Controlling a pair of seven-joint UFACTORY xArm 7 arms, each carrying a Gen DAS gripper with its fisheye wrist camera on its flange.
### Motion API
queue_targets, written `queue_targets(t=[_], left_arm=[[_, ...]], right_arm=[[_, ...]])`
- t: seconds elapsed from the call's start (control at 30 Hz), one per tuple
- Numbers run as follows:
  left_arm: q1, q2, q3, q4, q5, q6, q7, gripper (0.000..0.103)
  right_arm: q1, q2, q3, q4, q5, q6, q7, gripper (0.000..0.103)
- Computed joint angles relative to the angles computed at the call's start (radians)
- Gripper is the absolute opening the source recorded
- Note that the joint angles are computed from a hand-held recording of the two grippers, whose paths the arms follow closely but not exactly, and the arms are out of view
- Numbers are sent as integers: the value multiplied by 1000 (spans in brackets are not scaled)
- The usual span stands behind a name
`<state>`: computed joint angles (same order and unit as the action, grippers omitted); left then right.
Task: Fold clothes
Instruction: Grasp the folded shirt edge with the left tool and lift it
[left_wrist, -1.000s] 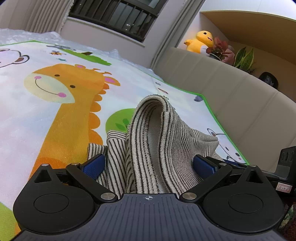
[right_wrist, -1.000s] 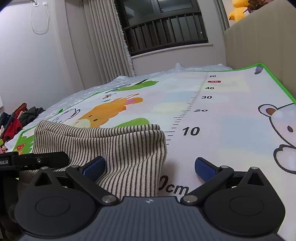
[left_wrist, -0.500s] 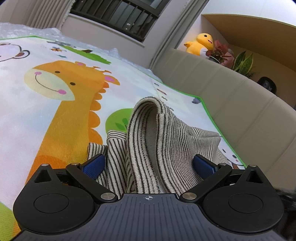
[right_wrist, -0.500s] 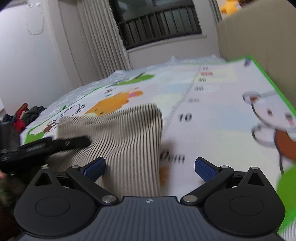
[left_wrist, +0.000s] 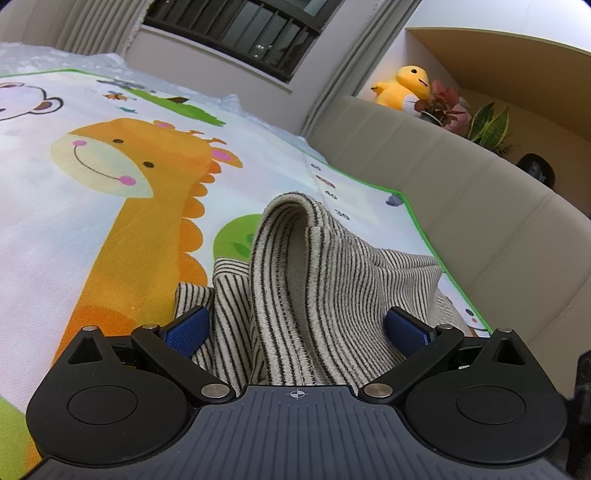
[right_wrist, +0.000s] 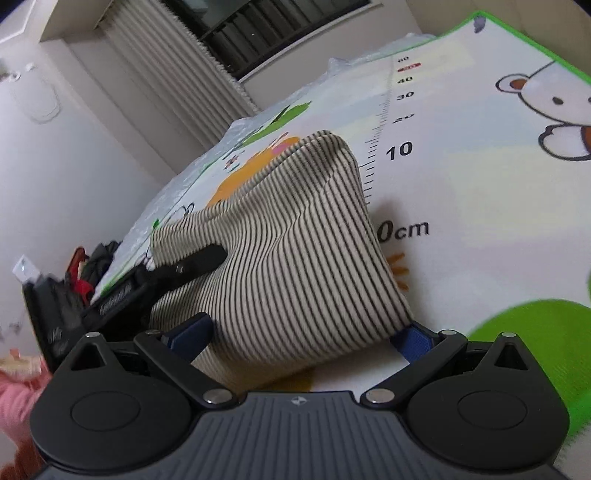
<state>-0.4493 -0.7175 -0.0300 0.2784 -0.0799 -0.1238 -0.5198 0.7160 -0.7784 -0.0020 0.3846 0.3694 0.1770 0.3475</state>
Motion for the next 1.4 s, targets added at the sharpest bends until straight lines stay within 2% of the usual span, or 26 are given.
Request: queue_targets(t=[0.17,0.3,0.43,0.5,0.57,0.63,0.73,0.83,0.9,0.93,1.03,1.1,1.17,1.2,1.23,1.33,1.4], left_arm=[[71,-20,-78,4,-2,41,-37,103],[103,-50,-115,5,1,88,-69,103],[84,-139,-103,-4,6,186,-73,103],[91,-195,-110,-10,18,228,-62,103],[130,-245,-149,-11,47,255,-53,103],[170,-272,-182,0,81,266,-40,103],[197,-242,-182,37,104,263,-19,103],[209,-161,-160,88,110,252,7,103],[235,-98,-160,125,117,255,22,101],[264,-78,-174,138,124,261,19,101],[356,-18,-220,178,156,279,3,101],[424,-36,-266,179,185,283,-32,101],[462,-69,-283,176,197,290,-65,101],[461,-82,-267,174,215,291,-86,100],[419,-75,-217,170,198,274,-66,100],[151,-52,53,164,89,228,96,103],[-30,-36,221,188,16,257,209,103]], right_arm=[[30,61,-56,37,5,-44,-47,89],[-6,151,-55,101,-12,-67,-74,87],[-89,236,7,156,-66,-92,-84,87],[-105,242,23,149,-79,-114,-84,88],[-129,226,41,126,-93,-129,-72,94],[-158,205,63,102,-114,-133,-54,95],[-204,141,108,65,-160,-119,-31,95],[-282,43,205,32,-267,-100,-41,95],[-289,-8,242,13,-337,-113,-75,95],[-277,-27,249,6,-364,-122,-96,95],[-174,-52,213,2,-407,-139,-170,94],[-72,-57,150,9,-379,-115,-191,93],[4,-59,84,17,-308,-70,-170,93],[25,-59,57,19,-268,-50,-153,94],[38,-56,37,18,-231,-38,-137,95],[78,-41,-24,14,-126,-17,-99,98],[91,-13,-37,18,-77,-23,-85,98]])
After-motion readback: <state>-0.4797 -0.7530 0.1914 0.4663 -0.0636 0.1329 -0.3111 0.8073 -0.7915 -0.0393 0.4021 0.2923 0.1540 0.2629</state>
